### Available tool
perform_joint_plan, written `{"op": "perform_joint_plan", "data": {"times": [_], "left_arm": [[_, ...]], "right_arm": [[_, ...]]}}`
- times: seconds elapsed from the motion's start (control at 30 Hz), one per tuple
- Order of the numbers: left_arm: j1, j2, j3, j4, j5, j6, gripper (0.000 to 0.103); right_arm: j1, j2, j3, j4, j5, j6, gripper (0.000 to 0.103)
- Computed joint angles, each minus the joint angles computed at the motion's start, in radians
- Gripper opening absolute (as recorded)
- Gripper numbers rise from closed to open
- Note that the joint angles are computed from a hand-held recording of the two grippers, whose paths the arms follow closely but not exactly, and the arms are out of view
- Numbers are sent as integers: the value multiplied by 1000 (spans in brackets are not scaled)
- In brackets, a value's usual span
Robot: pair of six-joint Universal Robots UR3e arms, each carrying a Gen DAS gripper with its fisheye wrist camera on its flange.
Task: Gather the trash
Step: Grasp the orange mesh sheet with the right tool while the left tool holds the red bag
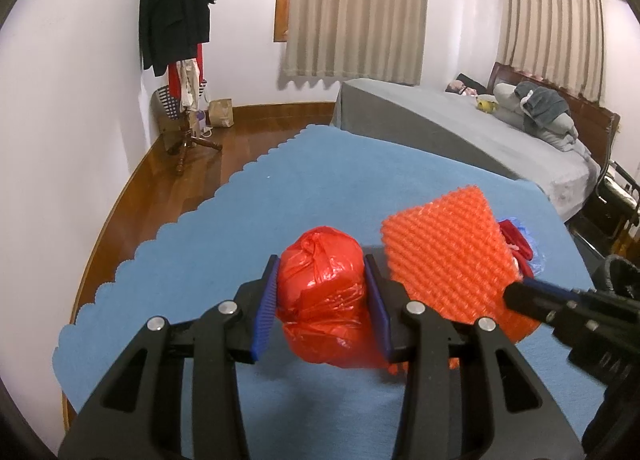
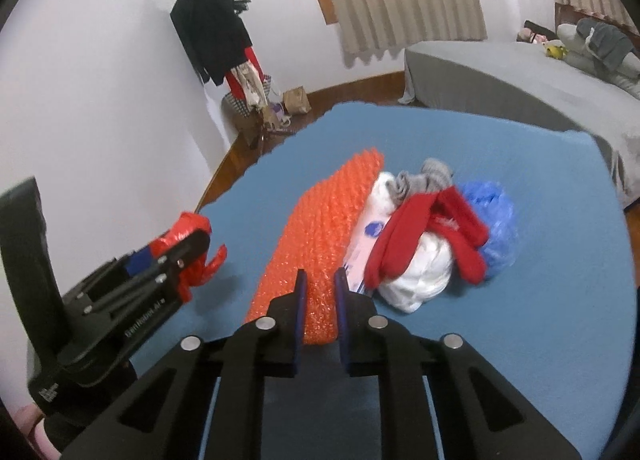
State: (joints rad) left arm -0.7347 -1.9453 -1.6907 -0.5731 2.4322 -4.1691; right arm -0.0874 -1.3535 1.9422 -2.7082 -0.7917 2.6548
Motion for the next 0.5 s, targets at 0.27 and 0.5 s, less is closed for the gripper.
{"op": "perform_joint_plan", "data": {"times": [0.27,0.5], "left_arm": [[-22,-33,103,-18,24,41,40],[-47,-121,278,-14,38,130,40]], "right_arm": [[-102,-89,-8,60,79,-25,13],[-205,-154,-22,141,130,-75,13]]}}
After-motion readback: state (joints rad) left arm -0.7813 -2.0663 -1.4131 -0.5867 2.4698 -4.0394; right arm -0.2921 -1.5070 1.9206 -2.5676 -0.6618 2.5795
